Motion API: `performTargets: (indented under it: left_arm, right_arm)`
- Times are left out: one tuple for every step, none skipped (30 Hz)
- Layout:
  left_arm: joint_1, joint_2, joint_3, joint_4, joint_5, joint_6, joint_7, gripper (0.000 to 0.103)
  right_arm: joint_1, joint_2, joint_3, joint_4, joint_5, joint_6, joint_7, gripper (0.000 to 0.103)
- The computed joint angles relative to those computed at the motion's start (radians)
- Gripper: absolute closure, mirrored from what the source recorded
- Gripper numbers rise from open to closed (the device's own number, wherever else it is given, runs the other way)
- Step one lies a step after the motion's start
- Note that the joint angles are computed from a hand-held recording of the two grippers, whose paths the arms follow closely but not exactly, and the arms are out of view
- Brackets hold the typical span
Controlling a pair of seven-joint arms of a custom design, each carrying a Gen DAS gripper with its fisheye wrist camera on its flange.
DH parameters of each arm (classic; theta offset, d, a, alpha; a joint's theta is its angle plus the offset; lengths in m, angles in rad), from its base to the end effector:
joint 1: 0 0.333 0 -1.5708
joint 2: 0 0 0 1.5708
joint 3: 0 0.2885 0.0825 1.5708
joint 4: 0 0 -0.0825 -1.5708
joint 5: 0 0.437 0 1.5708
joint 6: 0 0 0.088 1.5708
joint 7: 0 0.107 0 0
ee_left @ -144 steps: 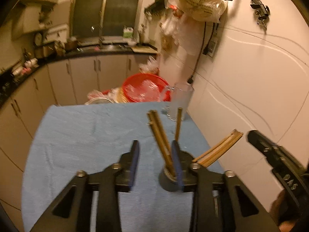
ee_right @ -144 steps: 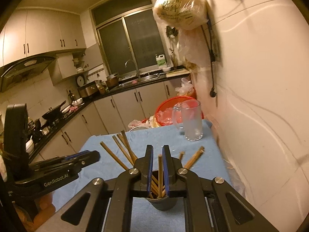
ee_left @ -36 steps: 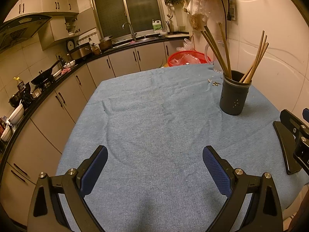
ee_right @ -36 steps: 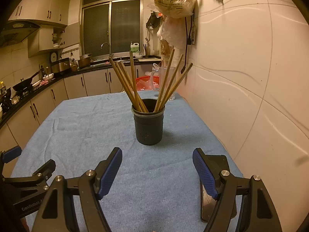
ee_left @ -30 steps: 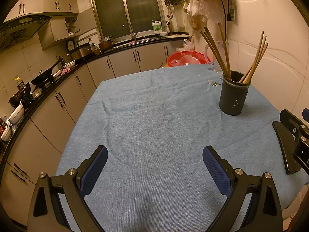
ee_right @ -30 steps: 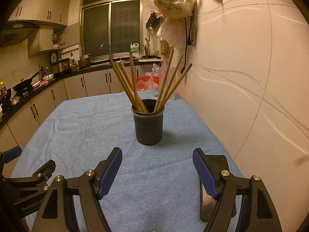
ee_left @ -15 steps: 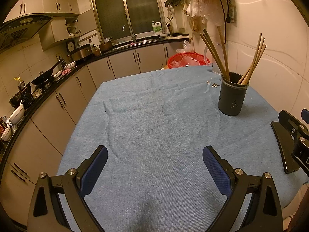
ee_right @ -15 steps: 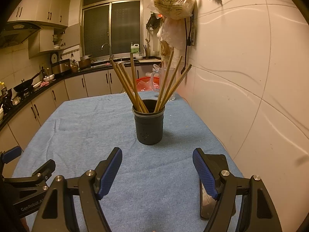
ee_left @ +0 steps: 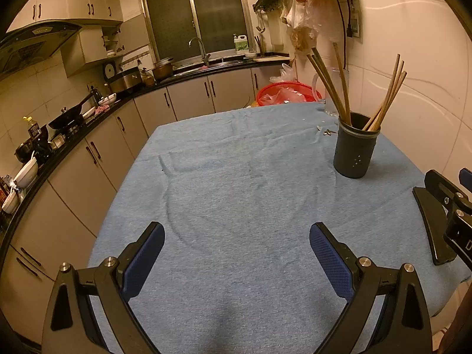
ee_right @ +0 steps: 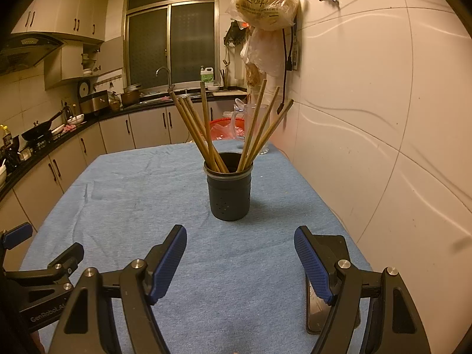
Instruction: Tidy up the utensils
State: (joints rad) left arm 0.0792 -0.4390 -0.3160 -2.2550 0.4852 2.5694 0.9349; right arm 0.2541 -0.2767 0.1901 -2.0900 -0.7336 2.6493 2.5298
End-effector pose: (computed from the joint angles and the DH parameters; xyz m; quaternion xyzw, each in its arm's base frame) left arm 0.5179 -0.1496 0.5701 -0.6604 0.6206 -0.2261 0.3571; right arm 0.5145 0.2751 0.5910 -0.6232 0.6173 -0.3358 0.3431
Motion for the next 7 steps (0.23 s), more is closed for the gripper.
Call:
performTargets:
  left_arm:
    - [0.01, -0.005, -0.009, -0.001, 0.014, -0.005, -0.018, 0.004]
    - [0.022, -0.01, -0.02, -0.003, 0.033, -0.01, -0.044, 0.004]
    - [0.028, -0.015, -0.021, -0.007, 0.043, -0.009, -0.059, 0.004]
    - [0.028, -0.016, -0.015, -0.008, 0.04, -0.016, -0.063, 0.004]
    - [0.028, -0.016, -0.007, -0.009, 0.032, -0.023, -0.064, 0.004]
    - [0.024, -0.016, 0.006, -0.015, 0.017, -0.024, -0.057, 0.004]
    - [0.019, -0.016, 0.022, -0.023, -0.001, -0.027, -0.046, 0.004]
  right_arm:
    - [0.0, -0.001, 0.0, -0.001, 0.0, 0.001, 0.0, 0.025]
    - [0.0, 0.0, 0.0, -0.001, 0.001, 0.002, -0.001, 0.025]
    - [0.002, 0.003, -0.002, 0.0, 0.008, 0.002, -0.008, 0.025]
    - [0.007, 0.01, -0.007, 0.003, 0.025, 0.002, -0.022, 0.025]
    - [0.011, 0.018, -0.012, 0.007, 0.041, 0.001, -0.035, 0.025]
    - [0.019, 0.033, -0.02, 0.013, 0.068, 0.003, -0.059, 0.025]
    - [0.028, 0.051, -0.03, 0.022, 0.102, 0.0, -0.093, 0.025]
